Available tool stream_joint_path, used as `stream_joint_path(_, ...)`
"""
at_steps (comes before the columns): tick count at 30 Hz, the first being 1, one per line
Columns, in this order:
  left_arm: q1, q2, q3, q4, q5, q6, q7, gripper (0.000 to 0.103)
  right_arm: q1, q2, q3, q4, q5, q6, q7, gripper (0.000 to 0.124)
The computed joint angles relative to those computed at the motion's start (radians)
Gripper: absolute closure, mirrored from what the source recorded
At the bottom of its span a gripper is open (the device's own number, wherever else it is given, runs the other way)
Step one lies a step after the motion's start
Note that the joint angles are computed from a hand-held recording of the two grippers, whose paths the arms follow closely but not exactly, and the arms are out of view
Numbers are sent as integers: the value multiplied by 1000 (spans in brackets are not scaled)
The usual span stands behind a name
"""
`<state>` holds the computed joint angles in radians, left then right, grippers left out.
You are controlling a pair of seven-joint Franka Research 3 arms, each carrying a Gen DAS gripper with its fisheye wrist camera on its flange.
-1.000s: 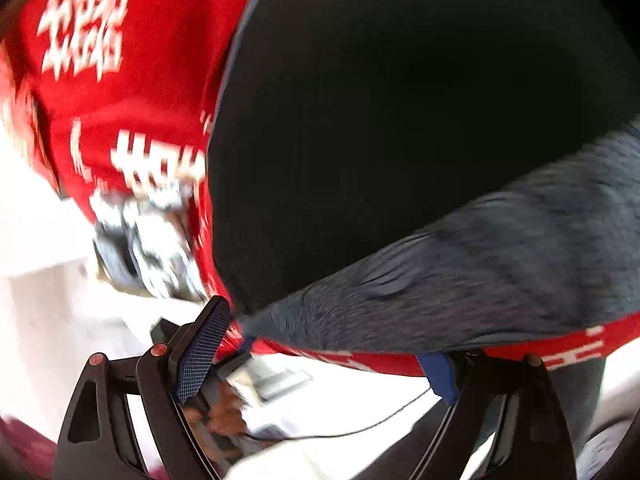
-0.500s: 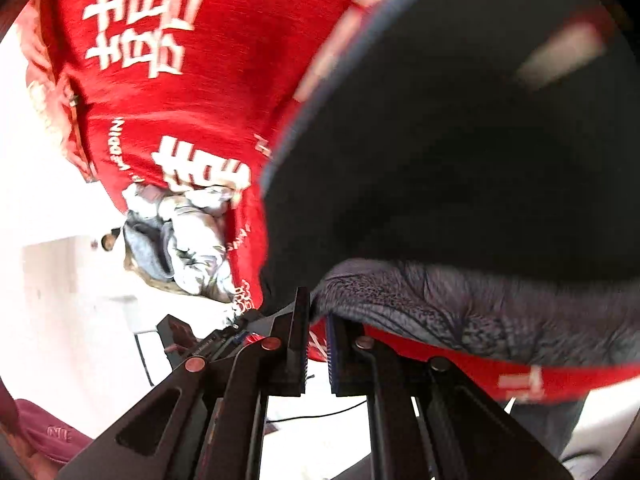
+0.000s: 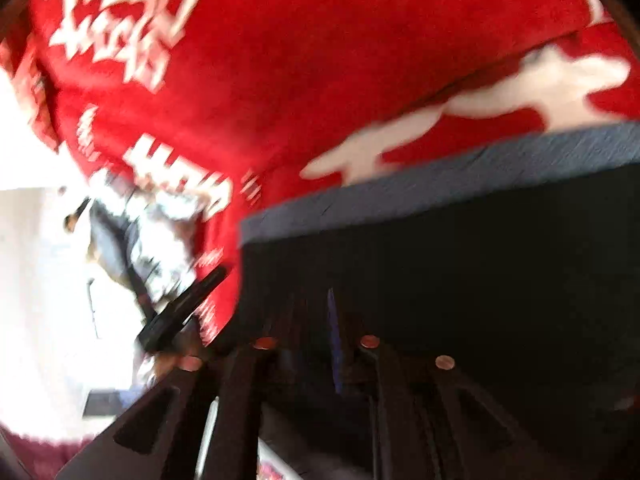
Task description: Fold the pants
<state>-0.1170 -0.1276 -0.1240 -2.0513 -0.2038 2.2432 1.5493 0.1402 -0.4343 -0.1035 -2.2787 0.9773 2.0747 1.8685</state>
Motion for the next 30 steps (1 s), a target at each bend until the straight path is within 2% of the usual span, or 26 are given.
stream_joint_path(2, -1, -8, 2, -16, -4, -16, 7, 79, 30, -103, 5, -75, 104, 4, 24, 50)
stream_joint_path(5, -2, -18, -2, -41, 15, -36, 0, 79, 86, -278, 29, -201, 239, 18, 121, 50)
stream_joint_path(9, -9, -101, 14, -105, 3, -82, 54, 79, 113, -486, 99, -357, 194, 8, 405, 50)
stream_joint_path(11, -13, -171, 31, -147, 7, -142, 102, 79, 141, -523, 133, -403, 191, 40, 460, 50)
stream_joint_path(13, -15, -247, 59, -181, 2, -223, 149, 76, 189, -492, 156, -401, 189, 70, 444, 50)
stream_joint_path(14, -12, -280, 72, -198, -4, -255, 158, 54, 214, -479, 165, -403, 198, 91, 437, 50)
stream_joint_path(16, 2, -360, 99, -248, -14, -301, 152, 22, 264, -460, 195, -413, 259, 171, 429, 50)
stream_joint_path(20, 47, -484, 144, -348, -3, -402, 95, 22, 341, -390, 246, -391, 327, 324, 377, 50)
stream_joint_path(22, 65, -528, 160, -392, -6, -424, 65, 22, 380, -318, 258, -359, 394, 419, 316, 50)
stream_joint_path(25, 76, -556, 195, -449, -51, -428, 43, 22, 439, -220, 237, -310, 523, 514, 189, 50)
stream_joint_path(28, 87, -551, 216, -490, -112, -399, 27, 22, 469, -127, 228, -242, 638, 547, 72, 52)
stream_joint_path(29, 89, -549, 221, -497, -130, -389, 24, 22, 470, -107, 229, -222, 652, 550, 57, 60)
stream_joint_path(30, 92, -540, 229, -499, -149, -376, 24, 22, 470, -88, 231, -201, 669, 554, 38, 74)
